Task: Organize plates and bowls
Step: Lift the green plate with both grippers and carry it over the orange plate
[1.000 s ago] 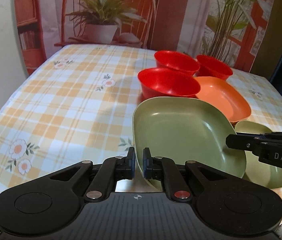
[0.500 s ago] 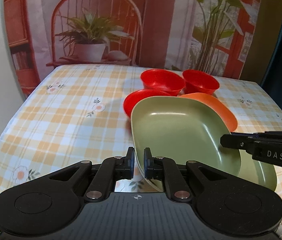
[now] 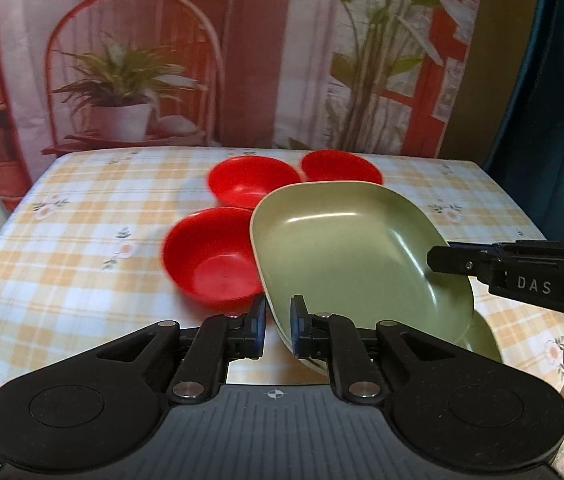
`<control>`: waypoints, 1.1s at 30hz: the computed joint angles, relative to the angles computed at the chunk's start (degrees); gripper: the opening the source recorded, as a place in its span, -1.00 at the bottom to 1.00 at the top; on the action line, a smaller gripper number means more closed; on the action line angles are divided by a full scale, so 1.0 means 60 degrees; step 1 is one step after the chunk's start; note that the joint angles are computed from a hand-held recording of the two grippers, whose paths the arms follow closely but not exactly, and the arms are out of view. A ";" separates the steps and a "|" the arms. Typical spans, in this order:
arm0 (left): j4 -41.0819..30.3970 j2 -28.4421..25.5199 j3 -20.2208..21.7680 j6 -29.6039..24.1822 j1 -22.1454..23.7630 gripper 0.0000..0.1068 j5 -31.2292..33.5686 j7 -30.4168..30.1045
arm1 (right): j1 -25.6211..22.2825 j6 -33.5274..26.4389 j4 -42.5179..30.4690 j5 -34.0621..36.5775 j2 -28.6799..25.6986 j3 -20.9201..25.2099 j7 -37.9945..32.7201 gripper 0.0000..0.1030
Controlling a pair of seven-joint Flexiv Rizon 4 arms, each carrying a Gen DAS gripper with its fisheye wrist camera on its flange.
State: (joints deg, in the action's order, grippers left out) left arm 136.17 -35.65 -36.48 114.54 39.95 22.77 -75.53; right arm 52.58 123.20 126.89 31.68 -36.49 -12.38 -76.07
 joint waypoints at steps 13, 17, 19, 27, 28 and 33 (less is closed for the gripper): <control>-0.0755 -0.0952 -0.0658 -0.1208 -0.0662 -0.69 -0.0918 0.0707 | -0.1471 -0.0093 0.0254 -0.0751 -0.0086 0.0300 0.0180 -0.82; -0.0998 -0.1180 -0.0797 -0.1413 -0.0762 -0.68 -0.1365 0.0909 | -0.2037 -0.0372 -0.0039 -0.1341 -0.0256 0.0427 0.0354 -0.82; -0.1171 -0.1259 -0.0827 -0.1591 -0.0841 -0.67 -0.1612 0.0956 | -0.2213 -0.0550 -0.0248 -0.1614 -0.0387 0.0418 0.0455 -0.81; -0.1738 -0.1490 -0.0757 -0.2132 -0.1101 -0.67 -0.2483 0.1253 | -0.3050 -0.1033 -0.1037 -0.2779 -0.0899 0.0740 0.1129 -0.81; -0.1752 -0.1488 -0.0731 -0.2123 -0.1129 -0.67 -0.2548 0.1273 | -0.3053 -0.1076 -0.1092 -0.2861 -0.0941 0.0719 0.1187 -0.81; -0.1826 -0.1374 -0.0425 -0.2217 -0.1375 -0.66 -0.2770 0.1429 | -0.3116 -0.1177 -0.1307 -0.3222 -0.1139 0.0723 0.1440 -0.81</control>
